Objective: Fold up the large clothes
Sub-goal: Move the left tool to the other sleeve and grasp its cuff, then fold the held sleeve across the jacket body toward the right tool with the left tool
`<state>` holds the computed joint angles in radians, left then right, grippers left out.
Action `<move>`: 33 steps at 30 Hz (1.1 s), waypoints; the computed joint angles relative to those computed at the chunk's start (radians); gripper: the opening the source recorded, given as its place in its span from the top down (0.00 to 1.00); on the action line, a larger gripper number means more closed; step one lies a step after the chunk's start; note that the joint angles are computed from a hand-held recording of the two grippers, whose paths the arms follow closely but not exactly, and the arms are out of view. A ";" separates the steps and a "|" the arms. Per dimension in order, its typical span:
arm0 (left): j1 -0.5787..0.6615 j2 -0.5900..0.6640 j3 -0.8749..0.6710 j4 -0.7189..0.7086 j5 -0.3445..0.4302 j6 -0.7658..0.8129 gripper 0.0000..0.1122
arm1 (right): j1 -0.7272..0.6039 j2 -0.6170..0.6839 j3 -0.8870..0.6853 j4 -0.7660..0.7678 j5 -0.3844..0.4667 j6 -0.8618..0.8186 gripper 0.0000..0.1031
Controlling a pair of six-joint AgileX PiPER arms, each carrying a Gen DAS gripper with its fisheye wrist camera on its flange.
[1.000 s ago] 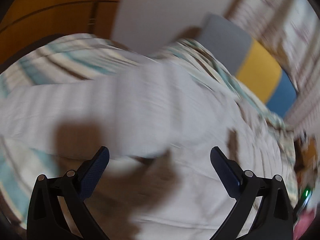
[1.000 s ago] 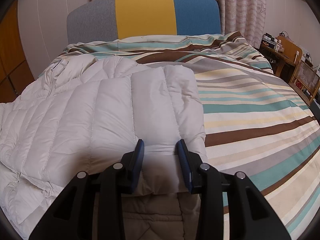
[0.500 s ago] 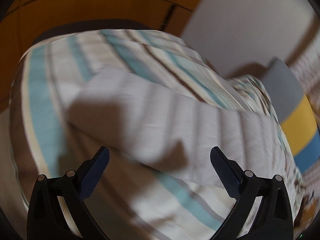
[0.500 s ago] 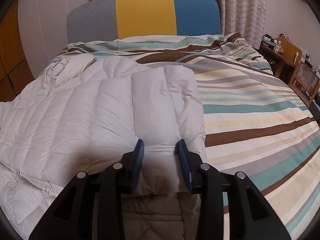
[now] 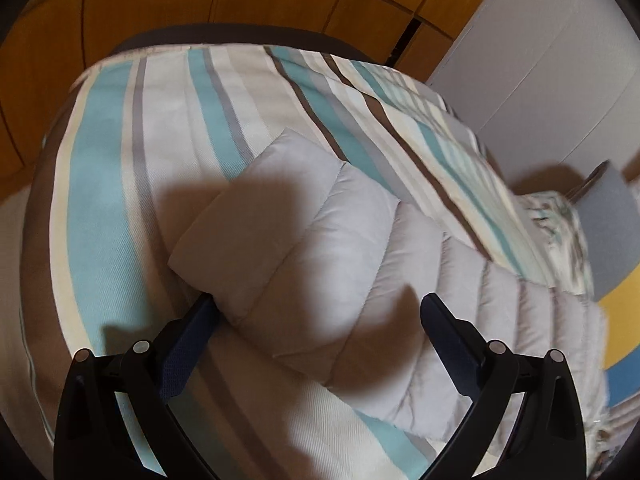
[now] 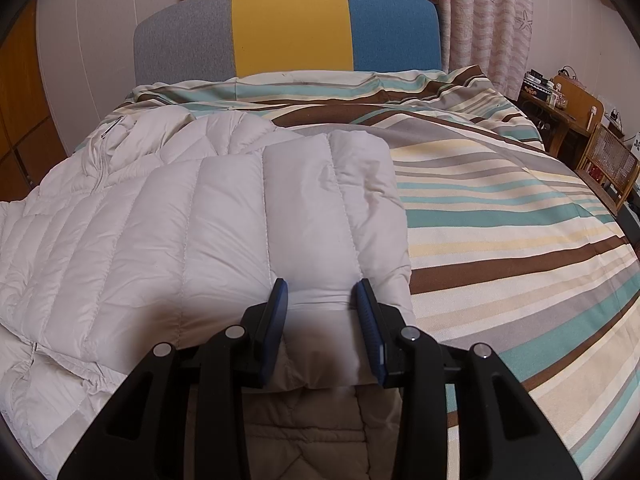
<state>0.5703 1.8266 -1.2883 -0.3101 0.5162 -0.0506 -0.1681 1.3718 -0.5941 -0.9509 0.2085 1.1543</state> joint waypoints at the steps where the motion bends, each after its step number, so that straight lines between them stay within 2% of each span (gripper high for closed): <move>1: -0.016 0.006 -0.002 0.064 -0.014 -0.052 0.18 | 0.001 0.000 0.000 -0.002 0.001 0.002 0.65; 3: -0.055 0.014 -0.007 0.225 -0.034 -0.193 0.29 | 0.001 0.000 0.000 -0.002 0.000 0.003 0.65; 4: -0.065 0.016 -0.001 0.278 -0.051 -0.238 0.40 | 0.001 0.000 0.000 -0.004 0.001 0.005 0.65; 5: -0.068 0.016 0.002 0.300 -0.062 -0.259 0.53 | 0.001 0.000 0.000 -0.004 0.001 0.005 0.65; 6: -0.076 0.019 0.001 0.339 -0.066 -0.300 0.59 | 0.001 0.000 0.000 -0.005 0.000 0.005 0.65; 8: -0.077 0.019 0.008 0.297 -0.087 -0.266 0.82 | 0.001 0.001 0.001 -0.007 -0.001 0.008 0.65; 10: -0.094 0.018 0.001 0.335 -0.083 -0.299 0.88 | 0.002 0.001 0.000 -0.009 0.001 0.010 0.65; 13: -0.133 -0.020 0.018 0.477 -0.096 -0.465 0.89 | 0.002 0.001 0.001 -0.010 0.000 0.012 0.65; 16: -0.172 -0.090 0.070 0.606 -0.151 -0.603 0.89 | 0.002 0.001 0.001 -0.011 0.000 0.012 0.65; 22: -0.240 -0.220 0.170 0.730 -0.287 -0.697 0.89 | 0.001 0.001 0.002 -0.014 -0.001 0.015 0.65; 30: -0.406 -0.313 0.203 0.746 -0.327 -0.649 0.89 | -0.001 0.000 0.001 -0.002 -0.007 0.006 0.65; 33: -0.492 -0.343 0.225 0.891 -0.339 -0.780 0.89 | -0.001 0.000 0.001 -0.002 -0.007 0.006 0.65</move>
<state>0.0785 1.4840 -1.0636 0.5814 0.1776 -0.8307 -0.1687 1.3722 -0.5927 -0.9529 0.2017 1.1604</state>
